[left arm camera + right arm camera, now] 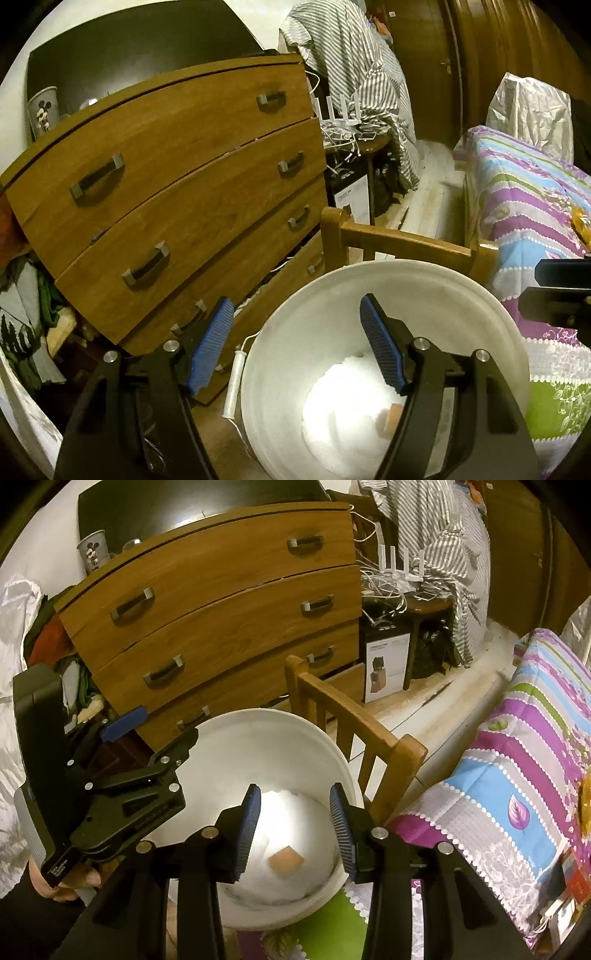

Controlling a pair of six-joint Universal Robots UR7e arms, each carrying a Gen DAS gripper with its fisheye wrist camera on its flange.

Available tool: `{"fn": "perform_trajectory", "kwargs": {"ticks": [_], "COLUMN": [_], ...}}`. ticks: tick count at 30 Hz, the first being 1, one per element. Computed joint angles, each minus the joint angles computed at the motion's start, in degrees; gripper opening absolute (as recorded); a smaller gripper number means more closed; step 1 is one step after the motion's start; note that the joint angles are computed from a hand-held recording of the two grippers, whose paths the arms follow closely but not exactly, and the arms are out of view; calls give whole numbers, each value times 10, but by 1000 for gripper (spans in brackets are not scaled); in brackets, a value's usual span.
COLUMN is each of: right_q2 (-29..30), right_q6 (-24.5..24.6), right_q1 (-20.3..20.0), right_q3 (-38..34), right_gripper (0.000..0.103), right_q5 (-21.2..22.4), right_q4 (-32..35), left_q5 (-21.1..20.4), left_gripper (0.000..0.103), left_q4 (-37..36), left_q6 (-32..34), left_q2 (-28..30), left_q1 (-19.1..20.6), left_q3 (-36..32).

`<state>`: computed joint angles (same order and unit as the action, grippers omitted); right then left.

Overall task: Collect trash
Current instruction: 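Open both tools to drop the foam sleeve and sponge into the bucket, then grasp the red Double Happiness box with the left tool while the right tool grasps the gold box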

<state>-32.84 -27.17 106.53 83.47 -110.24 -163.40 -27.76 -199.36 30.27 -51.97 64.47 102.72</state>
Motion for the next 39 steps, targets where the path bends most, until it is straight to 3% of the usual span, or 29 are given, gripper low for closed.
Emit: {"fn": "perform_trajectory", "kwargs": {"ticks": [6,10,13,18,23,26,28,33,39], "right_q2": [-14,-31,-48,-71,-100,-131,-155,-252,-374], "right_q6": [-4,-18,-38,-122,-178,-186,-183,-125,-33], "right_q1": [-4,-6,-8,-19,-49,-75,-96,-182,-306], "right_q3": [20,57,103,207,289,339,364,434,487], "right_gripper": [41,41,41,47,51,55,58,63,65], "right_q5": [3,4,-1,-22,-20,-11,-4,12,63], "right_q4": [-22,-84,-175,-412,-570,-623,-643,-645,-565], "left_q5": [9,16,13,-6,-22,-38,-50,-89,-199], "left_gripper": [68,68,68,79,86,91,91,92,92], "left_q4": [-29,-50,-55,-91,-94,-66,-46,-1,113], "left_q6": [25,36,24,6,-23,-68,-89,-105,-144], "left_q2": [9,12,10,16,35,46,53,88,135], "left_q1": [-10,-23,-35,-65,-99,-118,-127,-138,-126], "left_q3": [-1,5,19,52,75,87,91,80,6]}}
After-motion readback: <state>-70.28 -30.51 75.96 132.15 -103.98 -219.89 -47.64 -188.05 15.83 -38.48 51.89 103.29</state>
